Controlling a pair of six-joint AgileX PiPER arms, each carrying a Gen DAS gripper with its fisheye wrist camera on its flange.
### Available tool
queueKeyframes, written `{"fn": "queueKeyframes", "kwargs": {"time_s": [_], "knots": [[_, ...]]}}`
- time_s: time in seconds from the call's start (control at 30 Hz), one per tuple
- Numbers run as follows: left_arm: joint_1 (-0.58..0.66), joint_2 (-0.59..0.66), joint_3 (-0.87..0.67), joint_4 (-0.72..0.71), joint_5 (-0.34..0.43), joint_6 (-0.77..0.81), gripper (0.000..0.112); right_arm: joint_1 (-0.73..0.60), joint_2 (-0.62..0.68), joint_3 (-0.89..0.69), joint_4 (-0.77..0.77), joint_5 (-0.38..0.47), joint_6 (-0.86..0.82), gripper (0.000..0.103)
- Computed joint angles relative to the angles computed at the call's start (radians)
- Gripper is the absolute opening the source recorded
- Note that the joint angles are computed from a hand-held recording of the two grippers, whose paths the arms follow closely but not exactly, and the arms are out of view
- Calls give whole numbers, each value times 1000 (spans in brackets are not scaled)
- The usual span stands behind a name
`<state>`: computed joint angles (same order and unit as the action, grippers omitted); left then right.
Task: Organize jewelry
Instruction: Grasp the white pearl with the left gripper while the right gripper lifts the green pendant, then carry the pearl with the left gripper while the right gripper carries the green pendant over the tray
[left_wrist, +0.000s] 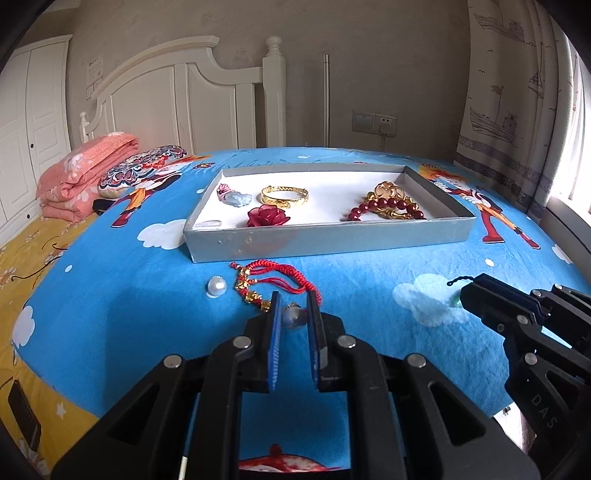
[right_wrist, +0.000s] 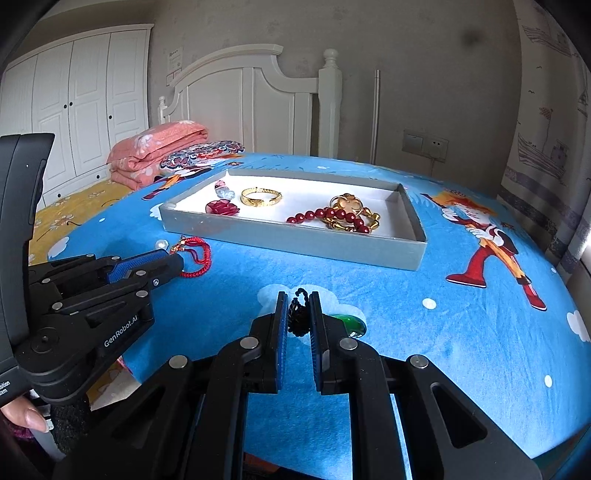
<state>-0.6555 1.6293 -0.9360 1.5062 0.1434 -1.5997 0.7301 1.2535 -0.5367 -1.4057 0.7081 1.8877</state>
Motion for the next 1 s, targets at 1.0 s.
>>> {"fn": "queueKeyframes", "kwargs": {"time_s": [1.0], "knots": [[54,39,-130,-615,-13,625,13,-78,49,-122,-18,-29,-82,12]]}}
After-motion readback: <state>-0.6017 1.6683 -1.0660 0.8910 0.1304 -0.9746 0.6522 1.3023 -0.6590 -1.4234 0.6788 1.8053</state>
